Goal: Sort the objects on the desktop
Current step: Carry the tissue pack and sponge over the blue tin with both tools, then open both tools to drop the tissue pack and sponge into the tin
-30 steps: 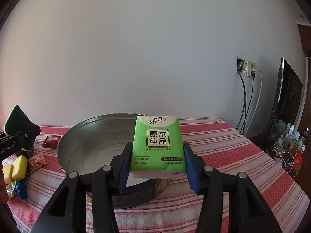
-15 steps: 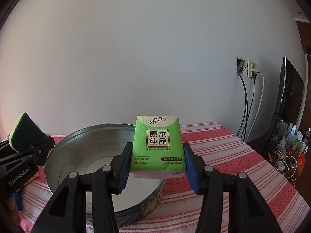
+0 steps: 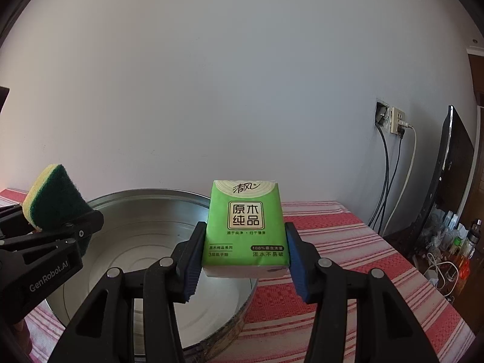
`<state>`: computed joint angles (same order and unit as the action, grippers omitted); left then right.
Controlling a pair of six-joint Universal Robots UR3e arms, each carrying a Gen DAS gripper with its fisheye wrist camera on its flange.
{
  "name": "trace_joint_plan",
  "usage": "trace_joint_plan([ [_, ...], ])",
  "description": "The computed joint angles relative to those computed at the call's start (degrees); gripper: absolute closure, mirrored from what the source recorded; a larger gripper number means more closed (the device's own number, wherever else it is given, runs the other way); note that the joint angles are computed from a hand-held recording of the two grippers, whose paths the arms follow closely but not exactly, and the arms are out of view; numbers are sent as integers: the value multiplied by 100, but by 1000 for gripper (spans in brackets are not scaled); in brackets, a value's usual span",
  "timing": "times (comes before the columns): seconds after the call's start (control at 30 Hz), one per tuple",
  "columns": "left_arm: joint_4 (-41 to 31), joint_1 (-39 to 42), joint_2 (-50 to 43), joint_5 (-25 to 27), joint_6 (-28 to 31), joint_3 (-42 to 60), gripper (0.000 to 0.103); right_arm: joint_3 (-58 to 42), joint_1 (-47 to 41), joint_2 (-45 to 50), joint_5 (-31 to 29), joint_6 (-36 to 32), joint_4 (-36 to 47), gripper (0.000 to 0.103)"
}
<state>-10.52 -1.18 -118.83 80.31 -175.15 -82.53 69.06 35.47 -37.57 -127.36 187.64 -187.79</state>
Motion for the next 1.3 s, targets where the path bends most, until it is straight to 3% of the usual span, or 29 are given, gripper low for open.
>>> trace_joint_plan([
  [1.2, -307, -30, -275, 197, 133, 128, 72, -261, -93, 140, 440, 81, 576, 50],
  [1.27, -367, -26, -267, 170, 147, 135, 58, -230, -119, 125, 506, 89, 550, 48],
  [1.3, -323, -5, -214, 144, 122, 63, 54, -225, -124, 128, 548, 57, 521, 41],
])
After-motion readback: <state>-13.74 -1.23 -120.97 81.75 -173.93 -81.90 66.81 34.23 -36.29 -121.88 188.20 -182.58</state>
